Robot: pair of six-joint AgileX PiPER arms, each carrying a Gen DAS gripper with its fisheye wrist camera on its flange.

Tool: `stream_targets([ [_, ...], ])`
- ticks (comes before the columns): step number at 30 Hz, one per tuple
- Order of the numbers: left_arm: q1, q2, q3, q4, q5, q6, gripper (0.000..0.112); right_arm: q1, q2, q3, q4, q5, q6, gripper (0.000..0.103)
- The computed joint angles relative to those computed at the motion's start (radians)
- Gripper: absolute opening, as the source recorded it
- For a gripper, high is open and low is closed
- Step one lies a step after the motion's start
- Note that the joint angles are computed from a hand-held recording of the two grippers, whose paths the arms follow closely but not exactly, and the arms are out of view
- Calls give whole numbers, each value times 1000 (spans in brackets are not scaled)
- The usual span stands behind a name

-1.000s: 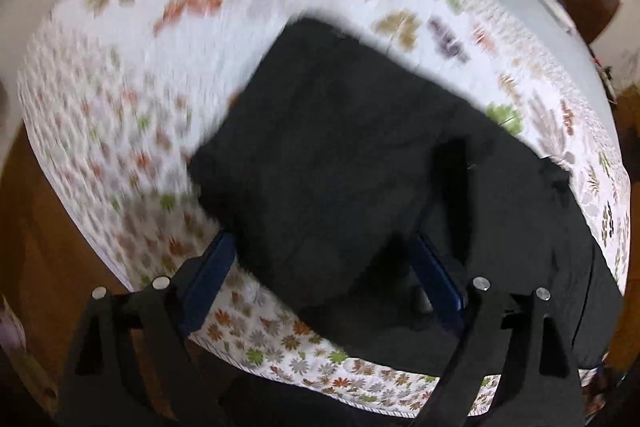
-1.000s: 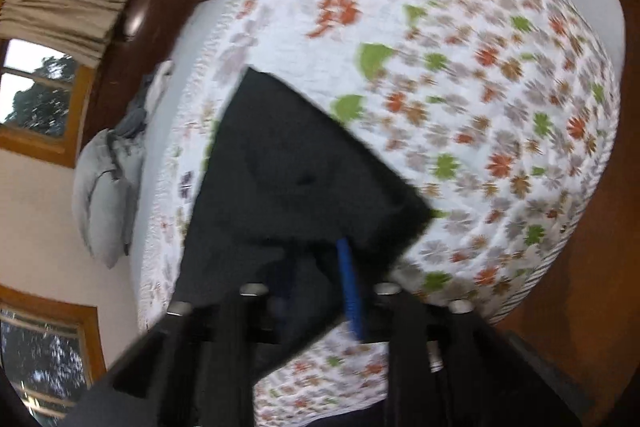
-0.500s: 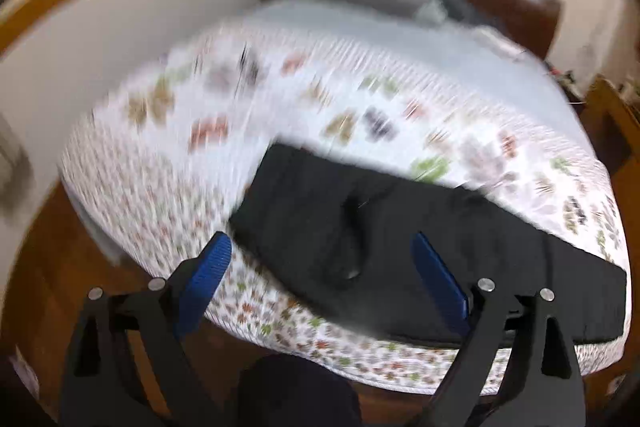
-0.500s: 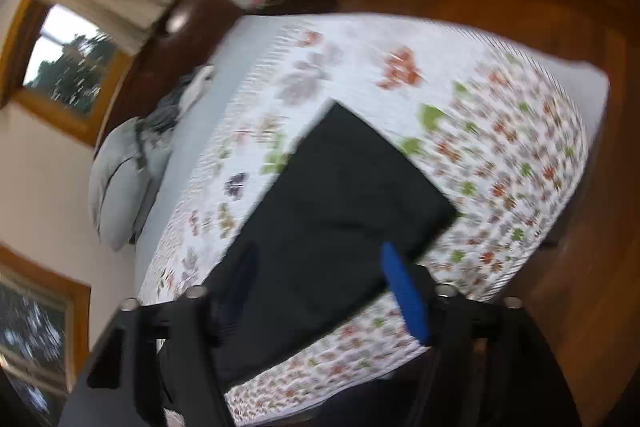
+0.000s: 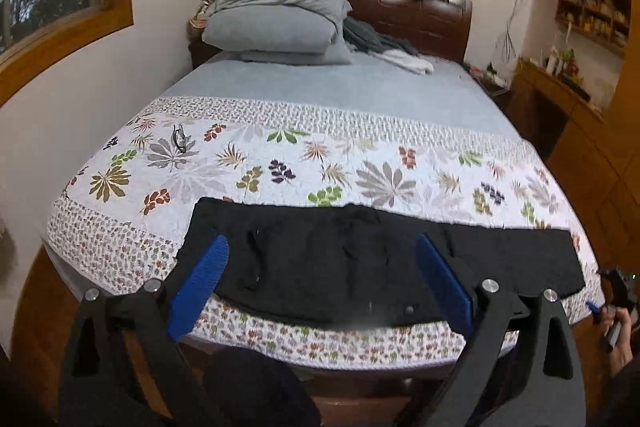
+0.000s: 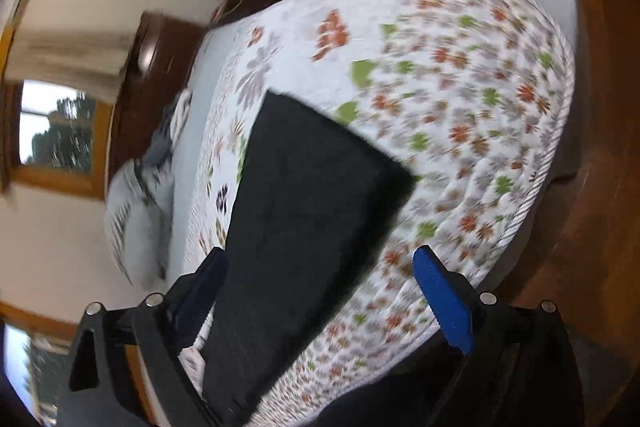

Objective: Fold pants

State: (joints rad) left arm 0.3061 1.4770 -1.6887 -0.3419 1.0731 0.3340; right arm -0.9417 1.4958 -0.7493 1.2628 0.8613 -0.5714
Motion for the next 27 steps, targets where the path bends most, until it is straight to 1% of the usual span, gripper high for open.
stream_targets([
  [3, -18, -4, 12, 25, -3, -14, 95, -12, 74, -13, 84, 23, -106, 95],
  [5, -29, 26, -9, 49, 26, -53, 95, -2, 121, -31, 108, 29, -141, 95],
  [7, -13, 68, -50, 28, 76, -85, 95, 9, 162, -44, 139, 36, -175, 95],
  [8, -8, 78, -59, 19, 88, -98, 95, 15, 177, -46, 160, 42, -199, 94],
  [10, -9, 99, -79, 24, 104, -129, 95, 29, 199, -56, 162, 25, -207, 94],
  [12, -11, 114, -96, 19, 117, -142, 95, 23, 217, -40, 208, 36, -242, 94],
  [16, -37, 123, -111, 40, 121, -155, 95, -10, 260, 2, 322, 100, -365, 94],
  [17, -46, 126, -112, 46, 123, -158, 95, -15, 271, 5, 345, 123, -393, 88],
  [19, -51, 129, -112, 42, 130, -160, 95, -24, 291, 5, 377, 170, -448, 86],
  [21, -54, 133, -114, 39, 135, -164, 95, -25, 321, 4, 396, 179, -479, 82],
  [22, -57, 133, -112, 43, 133, -167, 95, -27, 328, 17, 403, 178, -490, 75],
  [23, -60, 134, -110, 49, 131, -170, 95, -32, 341, 22, 414, 184, -503, 72],
  [24, -62, 137, -111, 53, 131, -172, 95, -41, 353, 30, 431, 200, -521, 71],
  [27, -52, 150, -112, 45, 139, -177, 95, -44, 354, 31, 439, 212, -528, 73],
])
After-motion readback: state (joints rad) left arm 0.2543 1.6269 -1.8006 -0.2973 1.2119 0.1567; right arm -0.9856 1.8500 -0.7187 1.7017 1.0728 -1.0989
